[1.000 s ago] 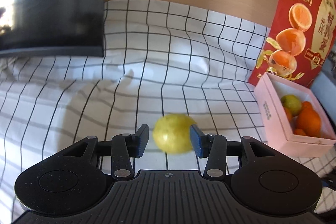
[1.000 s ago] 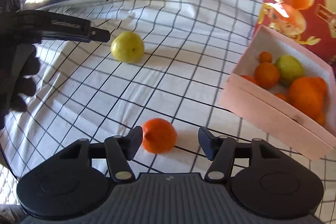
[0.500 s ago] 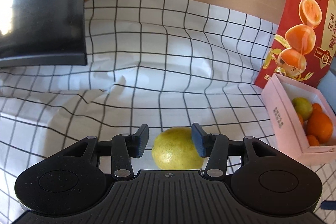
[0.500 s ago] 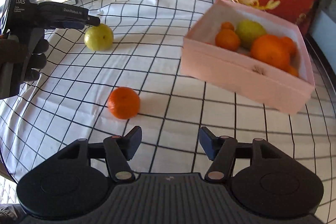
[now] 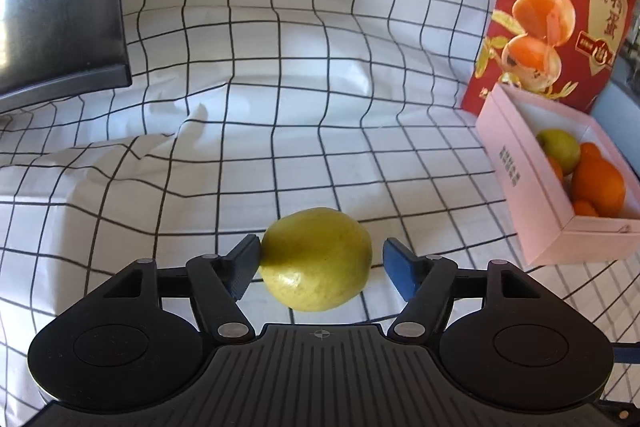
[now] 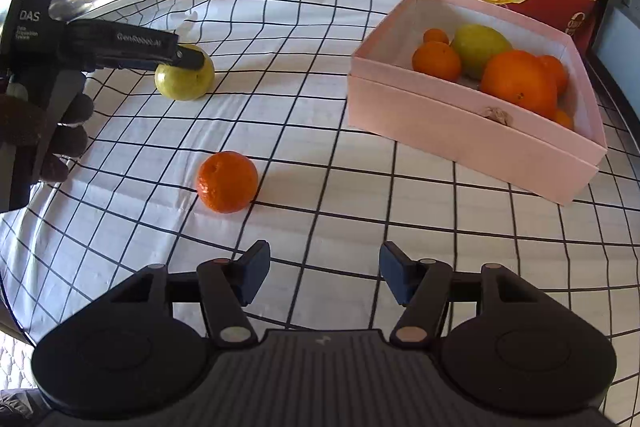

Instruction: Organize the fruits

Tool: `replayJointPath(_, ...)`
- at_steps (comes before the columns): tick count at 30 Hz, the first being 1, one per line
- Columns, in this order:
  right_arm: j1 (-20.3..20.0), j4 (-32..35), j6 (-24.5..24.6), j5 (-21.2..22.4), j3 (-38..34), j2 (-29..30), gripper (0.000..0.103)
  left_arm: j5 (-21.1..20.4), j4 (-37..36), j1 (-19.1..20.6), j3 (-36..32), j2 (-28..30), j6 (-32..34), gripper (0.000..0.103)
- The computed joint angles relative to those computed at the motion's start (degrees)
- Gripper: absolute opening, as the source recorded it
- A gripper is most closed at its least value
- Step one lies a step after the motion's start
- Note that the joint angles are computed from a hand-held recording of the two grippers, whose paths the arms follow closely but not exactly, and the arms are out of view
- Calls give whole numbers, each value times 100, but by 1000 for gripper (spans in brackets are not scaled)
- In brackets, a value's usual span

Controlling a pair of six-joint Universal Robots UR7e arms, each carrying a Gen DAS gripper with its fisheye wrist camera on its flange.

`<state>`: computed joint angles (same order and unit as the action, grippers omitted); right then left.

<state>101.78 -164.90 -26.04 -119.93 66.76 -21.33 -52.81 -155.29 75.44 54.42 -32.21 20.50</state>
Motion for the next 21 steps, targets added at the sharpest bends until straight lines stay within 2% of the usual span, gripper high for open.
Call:
replayJointPath(4, 6, 79, -67, 53, -14, 22, 61, 78, 101, 15, -133, 62, -189, 72)
replayJointPath(10, 8, 82, -102, 25, 64, -7, 61, 218, 226, 32, -394, 232, -46, 72)
replayJointPath(16, -13, 116, -32, -99, 124, -53, 62, -38, 817, 136, -741, 344, -345, 74)
replayJointPath(21, -21, 77, 40, -175, 174, -78, 65, -215, 751, 179, -756, 360, -295, 73)
